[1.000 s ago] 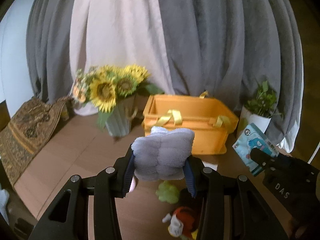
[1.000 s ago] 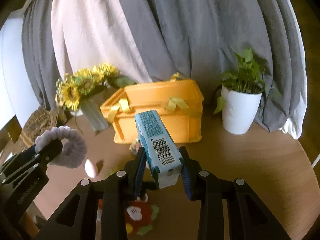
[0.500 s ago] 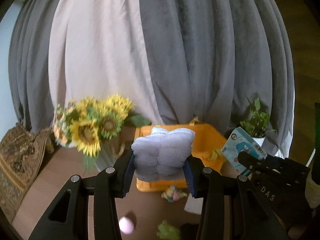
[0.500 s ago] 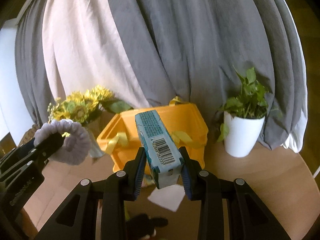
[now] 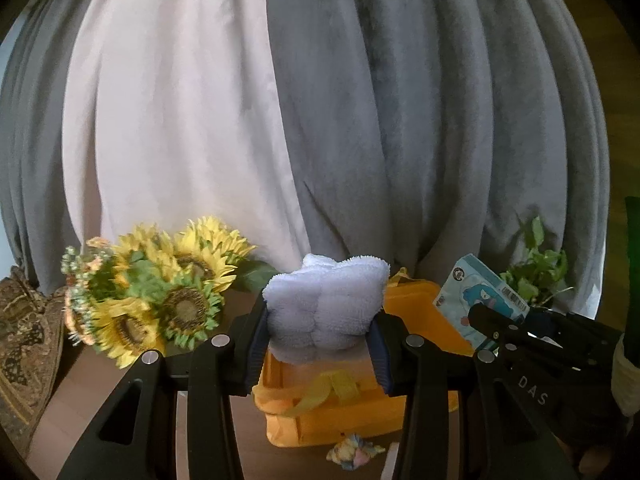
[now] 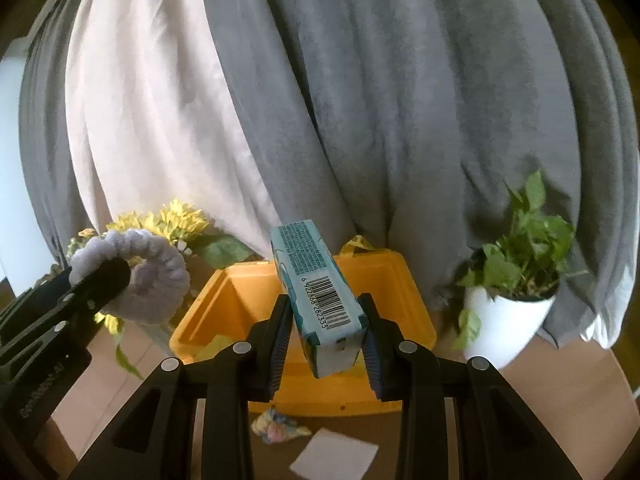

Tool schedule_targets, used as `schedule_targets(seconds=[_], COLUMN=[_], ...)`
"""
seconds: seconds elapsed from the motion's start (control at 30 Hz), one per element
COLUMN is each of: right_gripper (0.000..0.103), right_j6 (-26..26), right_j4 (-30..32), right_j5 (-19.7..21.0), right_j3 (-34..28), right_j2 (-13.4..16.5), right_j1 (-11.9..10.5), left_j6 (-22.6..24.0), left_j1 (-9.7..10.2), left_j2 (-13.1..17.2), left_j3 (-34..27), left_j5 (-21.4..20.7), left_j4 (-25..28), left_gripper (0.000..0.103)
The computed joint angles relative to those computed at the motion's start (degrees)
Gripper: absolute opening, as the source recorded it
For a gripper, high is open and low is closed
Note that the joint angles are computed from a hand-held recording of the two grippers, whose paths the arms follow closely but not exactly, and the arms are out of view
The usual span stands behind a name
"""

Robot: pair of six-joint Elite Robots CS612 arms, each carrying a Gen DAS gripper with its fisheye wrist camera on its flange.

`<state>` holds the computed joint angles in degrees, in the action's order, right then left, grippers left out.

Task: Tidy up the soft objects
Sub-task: 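Lift the towel and box with both tools and carry them over the orange crate, then open both tools to drop the towel and box into the crate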

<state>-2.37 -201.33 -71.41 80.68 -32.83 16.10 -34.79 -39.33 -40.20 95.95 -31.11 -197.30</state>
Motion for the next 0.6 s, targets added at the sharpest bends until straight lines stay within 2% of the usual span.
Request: schedule_targets(seconds=[0.23,0.6], right_gripper=[0.034,0.034], right_j6=[-0.4,-1.4], right_j4=[6.3,17.4], right_j5=[-0.7,-2.7], right_j3=[-7.3,-17.8], right_j2=[3.6,9.2], right_j1=[0.7,1.7], left_j6=[-1.5,-3.2], left_j1=[3.48,7.05], left_j2=[2.0,5.4], left_j3=[-3.5,-8.6], left_j5=[-5.9,-13.3], left_j4=[3.8,10.3], left_gripper=[0.043,0.044])
